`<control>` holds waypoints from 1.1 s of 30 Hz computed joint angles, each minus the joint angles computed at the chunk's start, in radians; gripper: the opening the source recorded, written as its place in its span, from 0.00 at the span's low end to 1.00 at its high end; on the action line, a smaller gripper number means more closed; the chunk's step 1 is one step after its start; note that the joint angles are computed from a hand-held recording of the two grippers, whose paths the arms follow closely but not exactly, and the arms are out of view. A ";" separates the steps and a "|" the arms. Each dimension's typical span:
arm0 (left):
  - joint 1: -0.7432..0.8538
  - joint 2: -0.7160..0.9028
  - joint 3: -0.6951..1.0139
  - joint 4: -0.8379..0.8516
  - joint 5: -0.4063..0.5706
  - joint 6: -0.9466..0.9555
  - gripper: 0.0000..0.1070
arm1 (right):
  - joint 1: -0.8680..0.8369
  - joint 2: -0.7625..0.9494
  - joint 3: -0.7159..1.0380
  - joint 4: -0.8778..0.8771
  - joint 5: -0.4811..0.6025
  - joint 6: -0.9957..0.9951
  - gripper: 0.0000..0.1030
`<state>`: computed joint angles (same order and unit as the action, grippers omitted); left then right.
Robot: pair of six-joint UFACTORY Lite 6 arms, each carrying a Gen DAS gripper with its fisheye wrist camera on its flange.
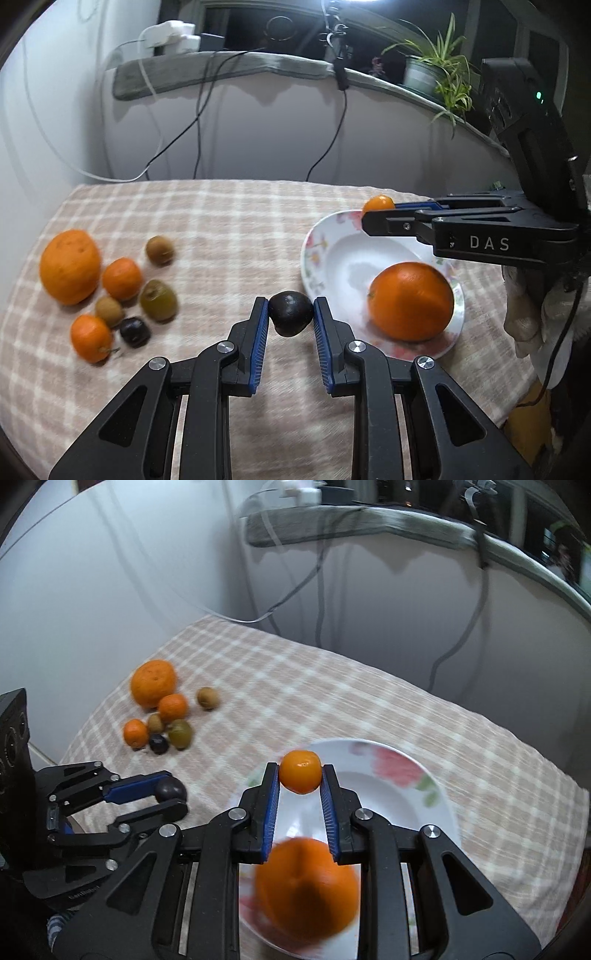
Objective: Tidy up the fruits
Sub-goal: 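Grasp the dark plum with the left tool while the right tool carries the kumquat to the plate, then release the kumquat onto the plate with the right tool while the left tool drops the plum there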
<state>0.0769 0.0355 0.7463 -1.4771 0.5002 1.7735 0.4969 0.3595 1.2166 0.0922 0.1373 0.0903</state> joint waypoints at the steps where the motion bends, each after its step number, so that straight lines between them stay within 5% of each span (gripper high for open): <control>1: -0.015 0.005 0.007 -0.002 -0.008 -0.008 0.22 | -0.021 -0.011 -0.021 0.075 -0.005 -0.077 0.23; 18: -0.146 0.119 0.103 -0.018 -0.069 -0.057 0.22 | -0.196 -0.011 -0.133 0.897 -0.011 -0.928 0.23; 28: -0.136 0.124 0.110 -0.010 -0.048 -0.050 0.22 | -0.213 0.018 -0.118 1.007 0.013 -1.031 0.23; 33: -0.137 0.125 0.109 -0.012 -0.044 -0.045 0.24 | -0.210 0.022 -0.110 0.927 0.014 -0.953 0.23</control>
